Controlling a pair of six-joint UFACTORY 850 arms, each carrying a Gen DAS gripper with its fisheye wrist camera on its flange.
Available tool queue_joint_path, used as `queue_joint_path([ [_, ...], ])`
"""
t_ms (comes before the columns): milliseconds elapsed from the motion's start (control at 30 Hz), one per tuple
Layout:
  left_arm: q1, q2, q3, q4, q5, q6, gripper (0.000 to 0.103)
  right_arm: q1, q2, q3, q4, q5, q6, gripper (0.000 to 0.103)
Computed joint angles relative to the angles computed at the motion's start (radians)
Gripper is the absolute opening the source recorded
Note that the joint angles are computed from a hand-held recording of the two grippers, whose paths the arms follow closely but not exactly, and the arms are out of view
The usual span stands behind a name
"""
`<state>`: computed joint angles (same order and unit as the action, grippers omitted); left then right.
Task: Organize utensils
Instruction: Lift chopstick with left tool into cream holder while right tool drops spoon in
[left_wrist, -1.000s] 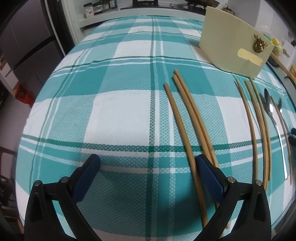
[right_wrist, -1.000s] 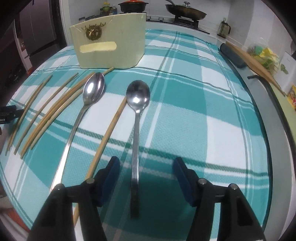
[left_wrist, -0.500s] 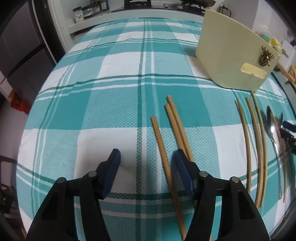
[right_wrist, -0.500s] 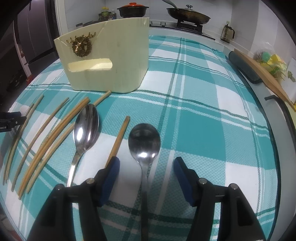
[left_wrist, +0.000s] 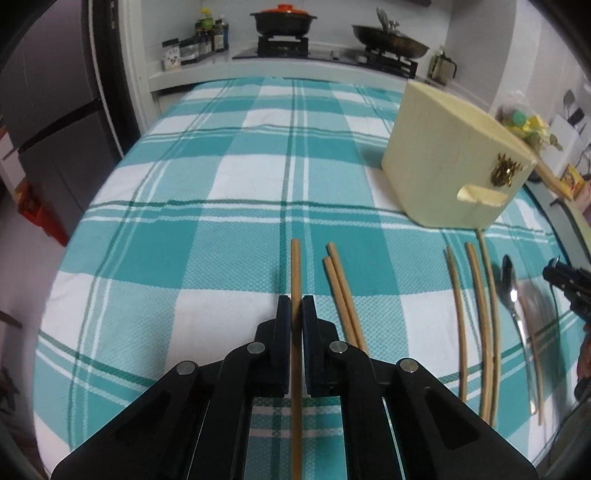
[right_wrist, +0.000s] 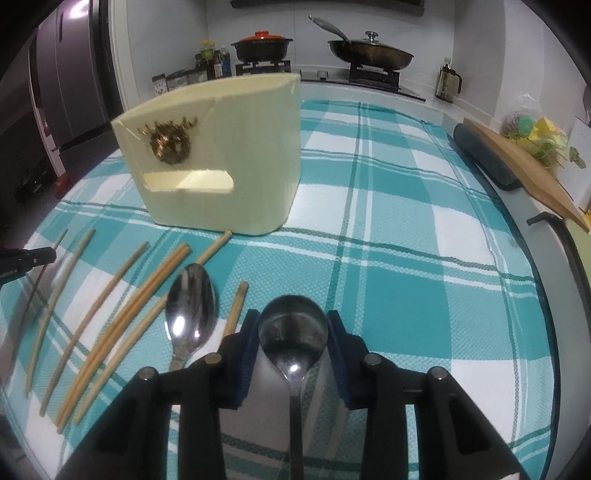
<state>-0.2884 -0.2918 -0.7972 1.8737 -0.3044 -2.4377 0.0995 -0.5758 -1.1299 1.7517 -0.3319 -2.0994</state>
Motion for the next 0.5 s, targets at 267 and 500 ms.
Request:
queue_joint_path([
  [267,-0.034,0.209,0.125,0.249,-0.096,-0.289,0.004,-0.051,0.188,0.144,0.088,-0.133,-0.101,0.036],
  [500,-0.067,0.335,0.195,0.298,-0.168,-0.369,0.004,-0.073,0.297,0.229,0.152,-0.191,-0.181,0.036],
])
